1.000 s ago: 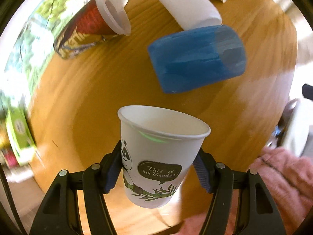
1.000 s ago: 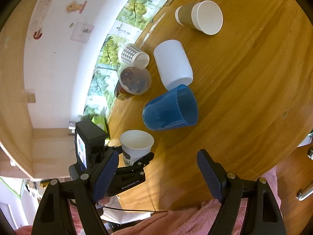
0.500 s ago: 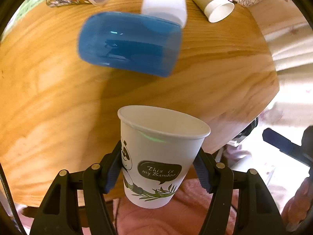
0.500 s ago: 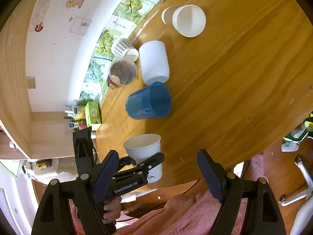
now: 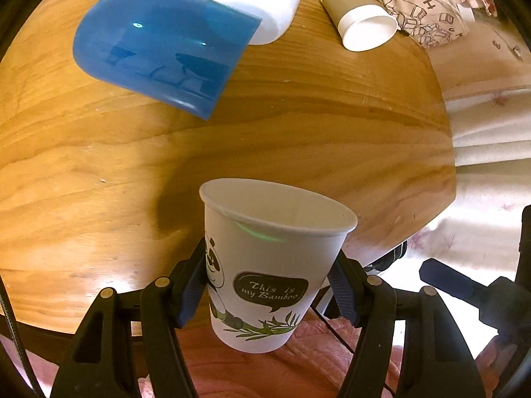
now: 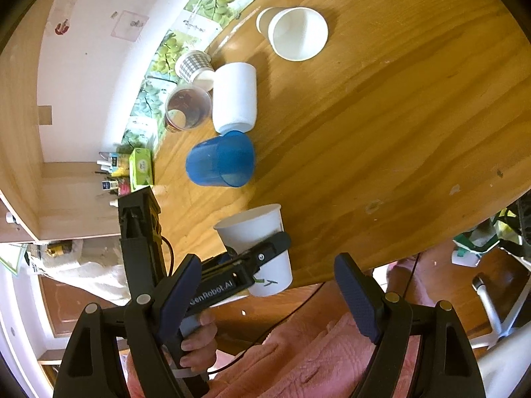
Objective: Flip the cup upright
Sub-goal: 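Lift the panda cup with the left gripper and bring it toward the right gripper, then grasp the panda cup with the right gripper while the left gripper opens and releases it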
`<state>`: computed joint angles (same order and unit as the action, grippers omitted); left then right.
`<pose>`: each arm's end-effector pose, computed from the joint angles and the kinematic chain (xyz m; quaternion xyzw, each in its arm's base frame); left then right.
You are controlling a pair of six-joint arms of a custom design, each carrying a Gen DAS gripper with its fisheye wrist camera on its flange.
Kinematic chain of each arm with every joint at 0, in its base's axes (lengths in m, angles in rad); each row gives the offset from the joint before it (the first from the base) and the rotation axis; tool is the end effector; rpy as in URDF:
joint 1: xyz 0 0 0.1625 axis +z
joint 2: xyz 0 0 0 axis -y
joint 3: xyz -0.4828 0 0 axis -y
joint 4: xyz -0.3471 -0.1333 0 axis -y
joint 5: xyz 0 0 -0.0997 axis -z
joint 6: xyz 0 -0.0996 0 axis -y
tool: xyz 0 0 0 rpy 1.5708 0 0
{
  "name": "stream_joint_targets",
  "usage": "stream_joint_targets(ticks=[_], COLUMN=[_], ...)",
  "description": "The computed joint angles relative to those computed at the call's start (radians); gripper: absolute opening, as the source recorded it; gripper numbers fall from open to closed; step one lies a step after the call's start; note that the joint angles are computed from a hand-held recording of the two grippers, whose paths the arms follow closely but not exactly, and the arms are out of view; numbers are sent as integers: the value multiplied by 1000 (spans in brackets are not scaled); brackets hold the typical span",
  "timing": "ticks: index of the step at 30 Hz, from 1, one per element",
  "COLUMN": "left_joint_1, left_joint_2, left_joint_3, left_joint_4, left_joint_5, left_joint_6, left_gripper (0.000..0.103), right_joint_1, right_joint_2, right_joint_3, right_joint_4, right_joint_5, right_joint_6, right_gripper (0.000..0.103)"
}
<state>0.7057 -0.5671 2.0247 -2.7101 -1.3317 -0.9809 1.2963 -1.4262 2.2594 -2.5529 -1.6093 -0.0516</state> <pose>-0.2871 -0.4507 -0.0461 -0.0379 0.9798 0.0010 0.1965 0.0118 -0.4359 0.2997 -0.1123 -0.9907 0.0703 0.0310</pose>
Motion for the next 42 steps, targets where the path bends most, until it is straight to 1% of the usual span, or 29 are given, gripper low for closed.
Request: stream_joint_targets(ticks=[3,4,6,9,15,17,19,21,29,37,42], left_joint_1=[3,3,4,3,1,0,-1,-3,-14,-27,-30], left_joint_2=[13,36,15,26,16,23,22,22,10,-14,-30], left_joint_3=[-6,-23,10,2,13,4,4,3,7,15,22], left_joint_4=[-21,-37,-62,-74,-77,-71,-67,-62,-45,-1,17], left_joint_5=[1,-3,2,2,5,2,-1,-1,2,19,22], left_joint_6=[-1,1,-7,-16,-19,-13,-6,-2,17,33,47], left_gripper=[70,70,70,70,71,74,79,81,82,82,82], right_joint_1=[-6,-6,-7,-9,-3,-2,-3,-5,-13,-14,-9], right_joint_2=[10,14,23,35,57,63,67,72,85,111,137], right_joint_3=[-18,-22,-34,-49,-63,-66,-70,-72,-65,-60,-59], right_joint_4=[28,35,56,87,99,105,116,124,122,105,88], right_joint_5=[-5,-8,-13,-15,-19,-20,-17,-12,-9,-28,-40], right_joint_6=[-15,-18,-26,-33,-31,-31,-33,-33,-22,5,5], right_gripper=[83,83,83,83,83,83,83,83,83,83,83])
